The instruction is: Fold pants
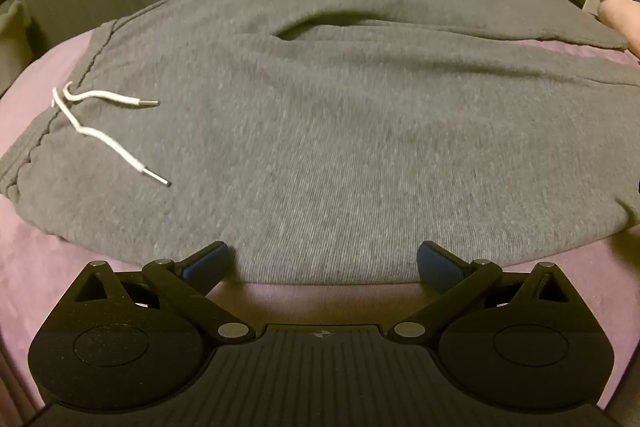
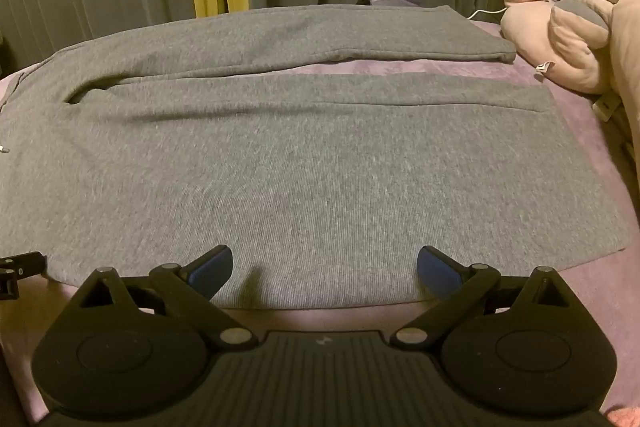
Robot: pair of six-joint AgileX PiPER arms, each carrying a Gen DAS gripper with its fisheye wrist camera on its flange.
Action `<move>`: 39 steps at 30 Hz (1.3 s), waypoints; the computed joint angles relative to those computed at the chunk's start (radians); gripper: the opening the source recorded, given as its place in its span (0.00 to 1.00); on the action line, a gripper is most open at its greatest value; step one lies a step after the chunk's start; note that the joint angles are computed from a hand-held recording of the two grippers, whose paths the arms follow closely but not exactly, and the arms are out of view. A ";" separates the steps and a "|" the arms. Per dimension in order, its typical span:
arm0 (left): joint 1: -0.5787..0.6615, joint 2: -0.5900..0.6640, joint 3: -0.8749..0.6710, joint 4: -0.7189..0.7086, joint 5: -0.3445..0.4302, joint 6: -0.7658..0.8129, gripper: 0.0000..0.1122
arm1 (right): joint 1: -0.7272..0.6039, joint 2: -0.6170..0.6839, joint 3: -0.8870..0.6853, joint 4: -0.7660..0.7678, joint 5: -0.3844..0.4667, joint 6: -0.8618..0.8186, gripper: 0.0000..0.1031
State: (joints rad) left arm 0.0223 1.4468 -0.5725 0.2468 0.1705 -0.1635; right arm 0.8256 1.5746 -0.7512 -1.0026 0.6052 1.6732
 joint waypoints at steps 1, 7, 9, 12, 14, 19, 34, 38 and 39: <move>0.000 0.001 -0.001 -0.001 0.001 0.000 0.92 | 0.001 0.002 -0.001 0.001 0.001 -0.001 0.96; 0.000 -0.005 0.009 0.007 -0.003 -0.008 0.92 | 0.005 0.006 -0.002 0.001 0.002 0.000 0.96; -0.001 -0.005 0.011 0.021 -0.006 -0.022 0.92 | 0.005 0.009 -0.004 0.001 0.001 0.001 0.96; 0.003 -0.004 0.013 0.005 -0.010 -0.003 0.92 | 0.006 0.010 -0.003 0.000 0.001 0.002 0.96; 0.004 -0.003 0.011 -0.011 -0.006 0.013 0.92 | 0.007 0.013 -0.004 -0.003 0.000 0.005 0.96; 0.004 0.006 0.007 0.002 -0.010 0.001 0.92 | 0.007 0.015 -0.006 -0.001 0.001 0.003 0.96; 0.002 0.011 0.009 0.007 -0.018 -0.009 0.92 | 0.008 0.018 -0.007 -0.001 0.001 0.002 0.96; 0.002 0.011 0.007 0.001 -0.016 -0.003 0.92 | 0.009 0.019 -0.007 -0.001 0.002 0.004 0.96; 0.002 0.012 0.008 0.002 -0.017 -0.004 0.92 | 0.008 0.018 -0.008 0.000 0.001 0.002 0.96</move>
State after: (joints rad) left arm 0.0247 1.4587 -0.5648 0.2485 0.1533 -0.1673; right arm 0.8334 1.5930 -0.7590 -1.0024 0.6067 1.6750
